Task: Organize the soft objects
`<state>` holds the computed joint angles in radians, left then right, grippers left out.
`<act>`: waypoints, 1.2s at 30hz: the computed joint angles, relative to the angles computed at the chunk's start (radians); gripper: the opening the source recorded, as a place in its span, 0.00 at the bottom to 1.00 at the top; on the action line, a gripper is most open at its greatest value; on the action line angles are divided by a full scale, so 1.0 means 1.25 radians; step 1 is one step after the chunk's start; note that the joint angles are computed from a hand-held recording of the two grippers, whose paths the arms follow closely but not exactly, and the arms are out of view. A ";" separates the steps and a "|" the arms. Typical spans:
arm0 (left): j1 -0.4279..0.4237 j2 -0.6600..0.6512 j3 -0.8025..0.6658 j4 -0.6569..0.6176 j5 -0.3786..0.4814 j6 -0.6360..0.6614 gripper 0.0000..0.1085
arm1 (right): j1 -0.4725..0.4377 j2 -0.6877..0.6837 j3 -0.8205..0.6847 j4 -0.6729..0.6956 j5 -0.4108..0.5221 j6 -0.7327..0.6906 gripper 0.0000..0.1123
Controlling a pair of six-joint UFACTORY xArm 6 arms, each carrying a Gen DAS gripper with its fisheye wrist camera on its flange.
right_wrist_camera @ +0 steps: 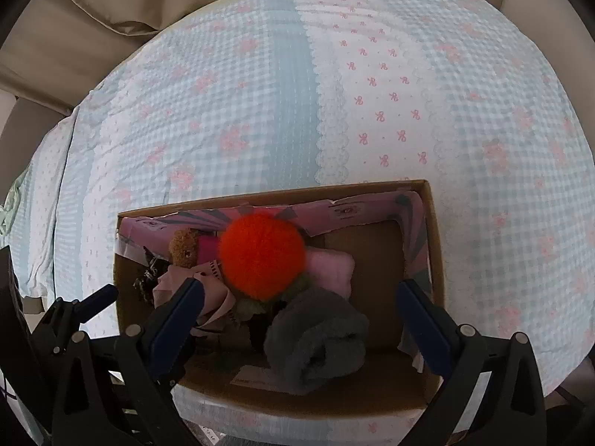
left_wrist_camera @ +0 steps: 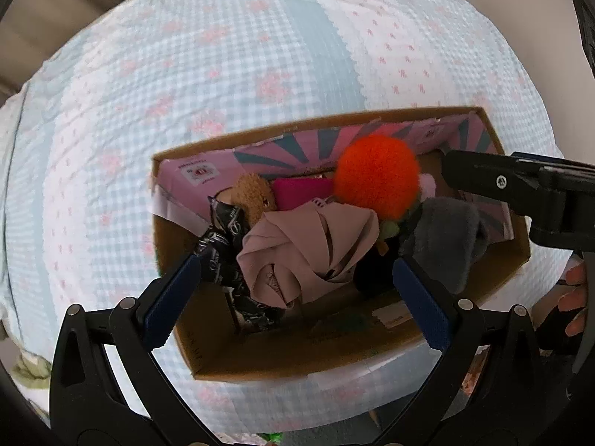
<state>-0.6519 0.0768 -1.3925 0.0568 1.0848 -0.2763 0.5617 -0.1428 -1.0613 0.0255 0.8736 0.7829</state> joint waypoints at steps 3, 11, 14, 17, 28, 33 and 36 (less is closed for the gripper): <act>-0.005 -0.003 -0.027 0.012 0.016 -0.017 0.95 | -0.002 -0.013 -0.007 -0.002 0.013 -0.006 0.91; -0.033 -0.025 -0.123 0.070 0.085 -0.084 0.95 | -0.007 -0.078 -0.036 -0.027 0.074 -0.034 0.91; -0.051 -0.031 -0.180 0.105 0.116 -0.117 0.95 | -0.003 -0.122 -0.061 -0.068 0.126 -0.032 0.91; -0.068 -0.038 -0.245 0.137 0.139 -0.149 0.95 | 0.013 -0.155 -0.100 -0.128 0.183 -0.026 0.91; -0.150 -0.073 -0.417 0.338 0.148 -0.255 0.95 | 0.139 -0.240 -0.264 -0.394 0.368 0.056 0.91; -0.168 -0.094 -0.433 0.379 0.140 -0.269 0.95 | 0.203 -0.256 -0.308 -0.492 0.412 0.106 0.91; -0.179 -0.117 -0.415 0.401 0.128 -0.285 0.95 | 0.241 -0.257 -0.325 -0.540 0.438 0.127 0.91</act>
<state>-0.8750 -0.0689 -1.9114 0.5575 1.2450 -0.6328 0.8628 -0.4639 -1.4671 -0.6500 1.4208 0.9420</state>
